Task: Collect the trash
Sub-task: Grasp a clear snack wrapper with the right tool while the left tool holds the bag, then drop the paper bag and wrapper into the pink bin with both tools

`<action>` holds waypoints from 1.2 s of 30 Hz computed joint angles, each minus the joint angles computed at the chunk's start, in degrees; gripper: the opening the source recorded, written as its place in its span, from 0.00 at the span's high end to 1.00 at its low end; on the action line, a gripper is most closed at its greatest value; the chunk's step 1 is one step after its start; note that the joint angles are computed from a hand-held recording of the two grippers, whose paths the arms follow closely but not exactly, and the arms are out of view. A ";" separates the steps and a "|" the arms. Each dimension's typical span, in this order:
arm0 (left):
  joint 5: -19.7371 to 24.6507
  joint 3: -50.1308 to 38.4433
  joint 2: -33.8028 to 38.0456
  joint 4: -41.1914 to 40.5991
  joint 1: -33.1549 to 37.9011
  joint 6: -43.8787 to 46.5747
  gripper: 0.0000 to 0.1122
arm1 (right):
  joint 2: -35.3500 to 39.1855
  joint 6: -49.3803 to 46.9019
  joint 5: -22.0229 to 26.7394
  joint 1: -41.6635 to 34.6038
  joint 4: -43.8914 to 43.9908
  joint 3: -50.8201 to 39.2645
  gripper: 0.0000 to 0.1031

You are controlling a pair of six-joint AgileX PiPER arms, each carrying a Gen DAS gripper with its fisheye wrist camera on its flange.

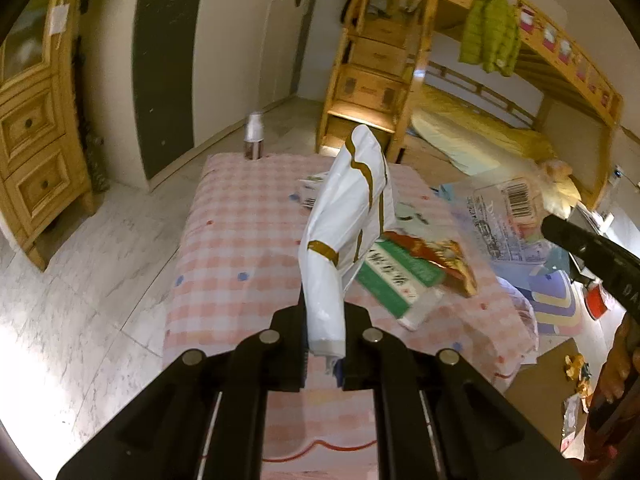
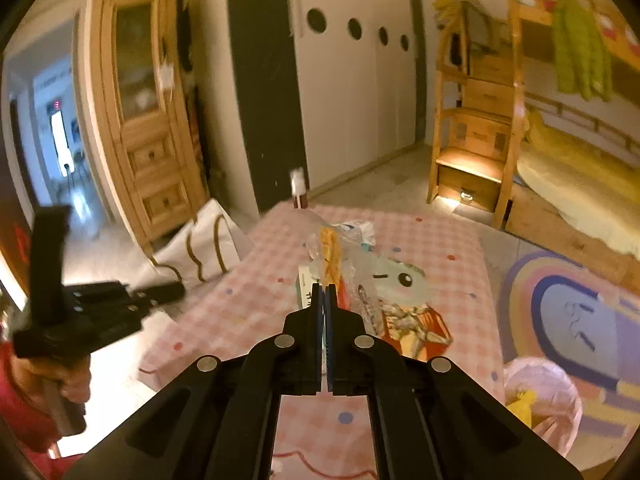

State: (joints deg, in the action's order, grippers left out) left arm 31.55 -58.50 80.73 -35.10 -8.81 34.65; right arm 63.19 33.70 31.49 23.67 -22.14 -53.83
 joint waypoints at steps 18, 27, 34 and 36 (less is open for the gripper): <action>-2.63 -11.39 11.89 18.83 -30.25 -20.26 0.94 | -17.87 -64.09 14.47 -58.57 62.73 15.79 0.99; 0.80 -25.66 24.92 25.86 -41.45 -25.48 0.93 | -11.12 -89.11 27.18 -90.99 76.57 20.20 0.99; 10.65 -45.76 40.43 26.74 -45.54 -27.19 0.93 | 1.65 -96.38 25.27 -97.84 80.92 19.94 0.99; 13.58 -51.51 44.56 27.49 -46.54 -27.78 0.93 | 5.26 -97.59 23.97 -98.13 81.75 19.42 0.99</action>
State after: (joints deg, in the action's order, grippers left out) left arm 45.13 -110.00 125.29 -7.62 -55.34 6.87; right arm 68.45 -63.89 55.46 -74.46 59.61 -34.41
